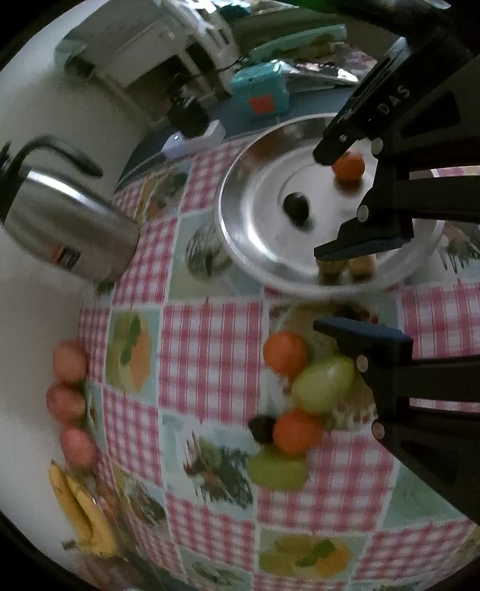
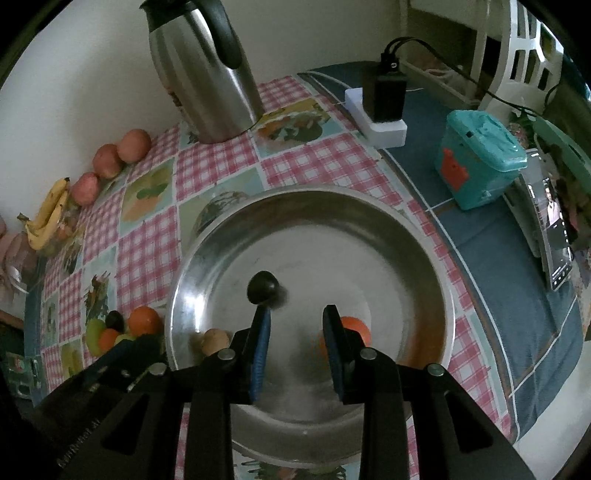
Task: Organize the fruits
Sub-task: 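Open the left tool to drop the kiwi while the right tool releases the plum into the plate, then move both open tools from the plate back to the fruit cluster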
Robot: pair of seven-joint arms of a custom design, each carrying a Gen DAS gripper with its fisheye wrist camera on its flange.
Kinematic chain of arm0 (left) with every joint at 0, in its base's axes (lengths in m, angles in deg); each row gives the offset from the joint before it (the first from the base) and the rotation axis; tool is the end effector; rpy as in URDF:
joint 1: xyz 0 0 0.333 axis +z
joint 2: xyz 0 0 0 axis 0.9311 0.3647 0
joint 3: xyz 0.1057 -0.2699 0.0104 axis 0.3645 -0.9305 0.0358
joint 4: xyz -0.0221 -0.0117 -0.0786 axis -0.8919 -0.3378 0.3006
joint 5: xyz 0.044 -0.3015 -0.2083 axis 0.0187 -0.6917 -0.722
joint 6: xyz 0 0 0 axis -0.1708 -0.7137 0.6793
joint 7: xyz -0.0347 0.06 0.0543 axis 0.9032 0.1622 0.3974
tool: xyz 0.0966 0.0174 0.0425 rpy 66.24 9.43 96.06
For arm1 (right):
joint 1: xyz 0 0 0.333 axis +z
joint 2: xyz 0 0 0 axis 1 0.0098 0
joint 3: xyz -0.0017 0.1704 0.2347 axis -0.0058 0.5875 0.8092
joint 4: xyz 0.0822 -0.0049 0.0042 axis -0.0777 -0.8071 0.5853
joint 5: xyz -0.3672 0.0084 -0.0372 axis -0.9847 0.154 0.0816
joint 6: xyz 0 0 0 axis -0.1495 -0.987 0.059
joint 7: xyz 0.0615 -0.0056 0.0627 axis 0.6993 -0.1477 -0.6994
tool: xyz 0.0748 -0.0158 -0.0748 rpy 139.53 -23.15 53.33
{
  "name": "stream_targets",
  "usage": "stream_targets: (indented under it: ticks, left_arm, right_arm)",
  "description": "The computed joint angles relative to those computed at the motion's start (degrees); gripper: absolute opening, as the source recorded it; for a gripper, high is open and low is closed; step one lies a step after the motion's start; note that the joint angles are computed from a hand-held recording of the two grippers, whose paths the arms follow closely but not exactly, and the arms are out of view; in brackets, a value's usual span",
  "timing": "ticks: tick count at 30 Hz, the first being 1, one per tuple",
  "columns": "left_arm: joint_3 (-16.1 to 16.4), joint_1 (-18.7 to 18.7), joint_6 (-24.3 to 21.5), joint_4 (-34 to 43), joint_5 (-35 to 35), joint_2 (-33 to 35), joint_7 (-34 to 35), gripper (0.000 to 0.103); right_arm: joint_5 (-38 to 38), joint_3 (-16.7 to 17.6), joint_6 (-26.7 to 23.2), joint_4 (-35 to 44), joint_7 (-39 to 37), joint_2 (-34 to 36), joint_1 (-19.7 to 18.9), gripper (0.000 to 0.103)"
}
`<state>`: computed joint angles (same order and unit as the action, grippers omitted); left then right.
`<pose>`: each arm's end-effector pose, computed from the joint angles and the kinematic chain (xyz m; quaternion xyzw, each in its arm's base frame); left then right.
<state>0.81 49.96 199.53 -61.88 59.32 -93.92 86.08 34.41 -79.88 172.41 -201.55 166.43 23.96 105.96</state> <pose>0.4431 -0.3183 0.5396 -0.7880 0.5751 -0.2123 0.0570 0.4736 0.1924 0.5327 -0.6696 0.7137 -0.0724 0.1924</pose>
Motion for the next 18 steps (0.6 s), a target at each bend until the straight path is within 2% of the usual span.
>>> stream_targets:
  ticks: [4,18]
  left_arm:
    - [0.36,0.76,-2.36,-1.25,0.64,-2.11,-2.25,0.035]
    - [1.05,4.02,-3.59,-9.3,-1.48,-11.81,-6.82,0.035]
  right_arm:
    - [0.66,0.11,-0.64,0.47,-0.77,0.42,0.45,0.03]
    - [0.87,1.88,-2.5,3.75,-4.84,1.93,3.57,0.03]
